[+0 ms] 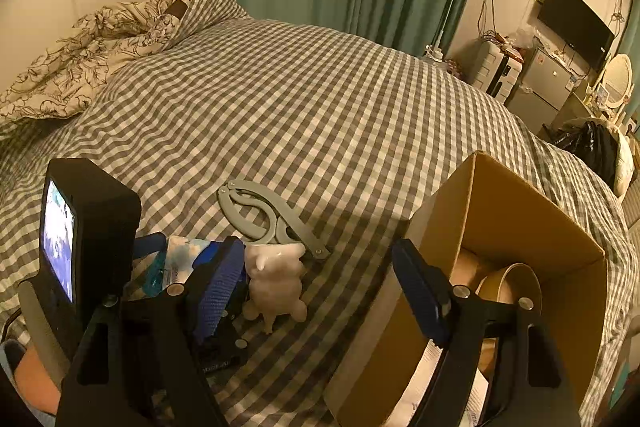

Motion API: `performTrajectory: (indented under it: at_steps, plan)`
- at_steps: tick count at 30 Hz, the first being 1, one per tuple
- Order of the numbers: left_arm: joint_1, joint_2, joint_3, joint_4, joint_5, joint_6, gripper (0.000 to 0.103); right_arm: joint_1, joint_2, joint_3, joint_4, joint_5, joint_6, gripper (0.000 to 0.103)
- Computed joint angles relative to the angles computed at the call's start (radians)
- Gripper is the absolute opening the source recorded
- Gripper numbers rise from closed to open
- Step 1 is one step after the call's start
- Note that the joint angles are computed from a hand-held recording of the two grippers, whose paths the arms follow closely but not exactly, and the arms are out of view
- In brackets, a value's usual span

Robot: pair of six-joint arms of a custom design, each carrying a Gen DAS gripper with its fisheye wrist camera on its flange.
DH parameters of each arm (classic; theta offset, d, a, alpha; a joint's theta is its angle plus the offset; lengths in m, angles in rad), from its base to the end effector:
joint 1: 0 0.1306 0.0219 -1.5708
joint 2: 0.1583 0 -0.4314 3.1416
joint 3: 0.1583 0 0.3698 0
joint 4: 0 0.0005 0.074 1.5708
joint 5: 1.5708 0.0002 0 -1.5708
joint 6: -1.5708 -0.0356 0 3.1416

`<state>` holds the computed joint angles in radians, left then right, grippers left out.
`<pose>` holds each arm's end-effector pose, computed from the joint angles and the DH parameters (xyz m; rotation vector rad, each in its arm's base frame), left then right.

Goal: Organize objects
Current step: 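Grasp the blue-and-white tissue pack with the left tool, then grasp the white figurine with the right tool while the left tool holds the tissue pack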

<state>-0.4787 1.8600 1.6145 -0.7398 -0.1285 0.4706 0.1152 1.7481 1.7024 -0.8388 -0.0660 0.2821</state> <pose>0.5589 -0.2855 0.3384 -0.0392 2.5566 -0.2059 0.5984 0.0711 0.4362 -0.5123 2.3986 0.0076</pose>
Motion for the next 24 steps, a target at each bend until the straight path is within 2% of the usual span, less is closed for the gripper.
performTrajectory:
  at_steps: [1,6,9,13,15,21,24]
  plan:
    - [0.004,-0.008,-0.016,0.026,0.038,-0.013,0.079,0.001,0.001,0.002,-0.003,0.000,-0.004,0.076]
    - [0.016,-0.041,-0.034,0.023,0.078,-0.009,0.064,0.003,-0.003,0.002,-0.023,-0.001,-0.029,0.076]
    - [0.023,-0.088,-0.061,0.031,0.045,-0.035,0.056,0.009,-0.014,-0.012,-0.025,0.009,-0.037,0.076]
    - [0.021,-0.150,-0.087,0.037,-0.085,-0.096,0.056,0.028,-0.016,-0.023,-0.027,0.027,-0.048,0.076]
    - [0.026,-0.159,-0.090,0.039,-0.126,-0.114,0.056,0.043,-0.013,-0.027,-0.029,0.028,-0.061,0.076]
    - [0.037,-0.153,-0.088,0.006,-0.224,-0.110,0.056,0.084,0.004,-0.040,-0.022,0.084,-0.115,0.076]
    - [0.052,-0.155,-0.098,-0.008,-0.224,-0.102,0.056,0.101,0.039,-0.028,-0.037,0.137,-0.117,0.076]
